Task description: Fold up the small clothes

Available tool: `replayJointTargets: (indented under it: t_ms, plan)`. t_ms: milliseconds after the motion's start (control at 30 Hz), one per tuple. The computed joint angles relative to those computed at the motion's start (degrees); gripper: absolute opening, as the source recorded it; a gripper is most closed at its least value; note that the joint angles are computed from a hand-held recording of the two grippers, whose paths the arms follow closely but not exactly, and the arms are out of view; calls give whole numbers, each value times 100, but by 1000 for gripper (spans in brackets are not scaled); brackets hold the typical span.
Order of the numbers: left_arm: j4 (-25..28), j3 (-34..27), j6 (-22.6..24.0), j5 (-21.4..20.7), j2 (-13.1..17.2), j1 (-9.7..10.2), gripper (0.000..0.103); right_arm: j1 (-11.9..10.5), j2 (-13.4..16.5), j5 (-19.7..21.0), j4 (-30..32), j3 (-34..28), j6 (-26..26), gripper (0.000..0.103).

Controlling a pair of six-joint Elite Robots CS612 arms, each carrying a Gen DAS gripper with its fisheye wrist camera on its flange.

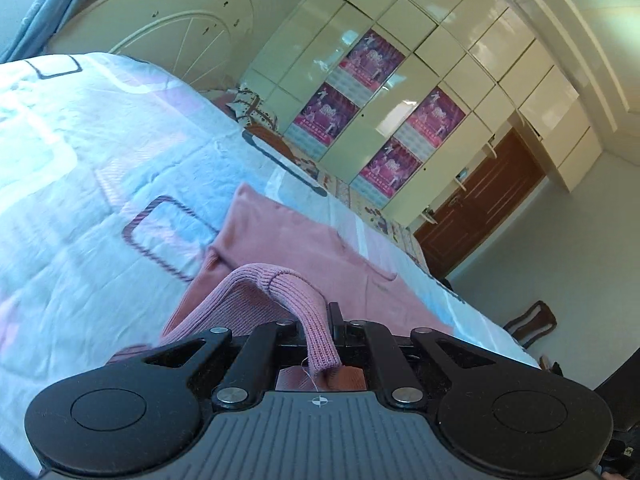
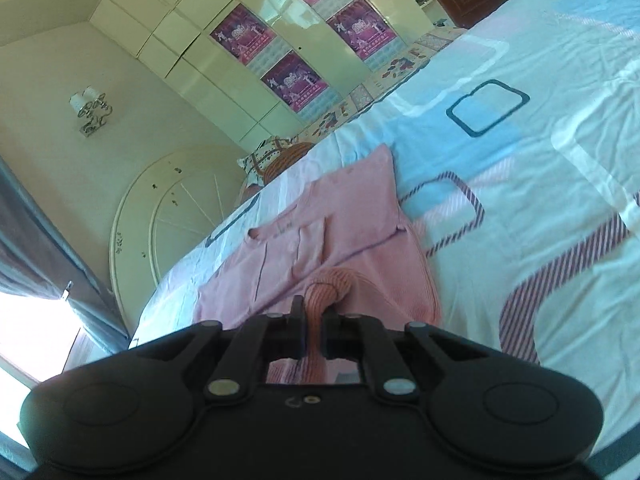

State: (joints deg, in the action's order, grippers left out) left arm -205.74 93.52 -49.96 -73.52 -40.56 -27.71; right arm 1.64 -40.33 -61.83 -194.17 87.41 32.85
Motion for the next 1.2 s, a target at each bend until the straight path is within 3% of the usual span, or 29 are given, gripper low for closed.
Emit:
replayJointTargets:
  t_ms: [133,300,500,700,767,800,833,867,900,933,1033,1100,1200]
  plan:
    - [654,-981,136,-354,350,290,4,43,366,-180,531,-941,252,7]
    - [1800,-2382,432,-795,919,600,4,126,982,-425,1612,-2343,323,7]
    - [3195,-4101,743,-1321,1736,879,4,207,1940,-714,3033,-4241,333,7]
    - [4269,-5597,1002,-1793,2543,1036,5,224,2976,-704,4349,-6172,642,8]
    - [4525,-6000,1045,-1885,2757,1068,6,211,3346,-528,4638,-6841,659,13]
    - [4497,-6095,1011,-1945,2814,1087,11,220,3427,-597,4692,-6989,603,17]
    - [4311,-6110,974,-1961,2848,1104,27,242,3451,-770,4727,-7057,537,26]
    - [4121,-6030,970,-1830,2826,1096,61,253,3424,-884,4641,-6995,522,33]
    - [3920,-5915,1051,-1482,2791,1071,77,253,3367,-898,4421,-6839,517,39]
    - [3812,-5830,1202,-1180,2753,1046,90,255,3321,-910,4226,-6708,435,39]
    - [3812,-5887,1403,-1228,2789,1097,90,260,3270,-1197,3843,-6537,254,51]
    - [4133,-6008,1861,-1255,2816,1109,89,237,3295,-1203,3694,-6545,266,51]
    - [4657,-6228,2515,-1313,2884,1095,87,253,3461,-1301,4215,-6976,-317,49]
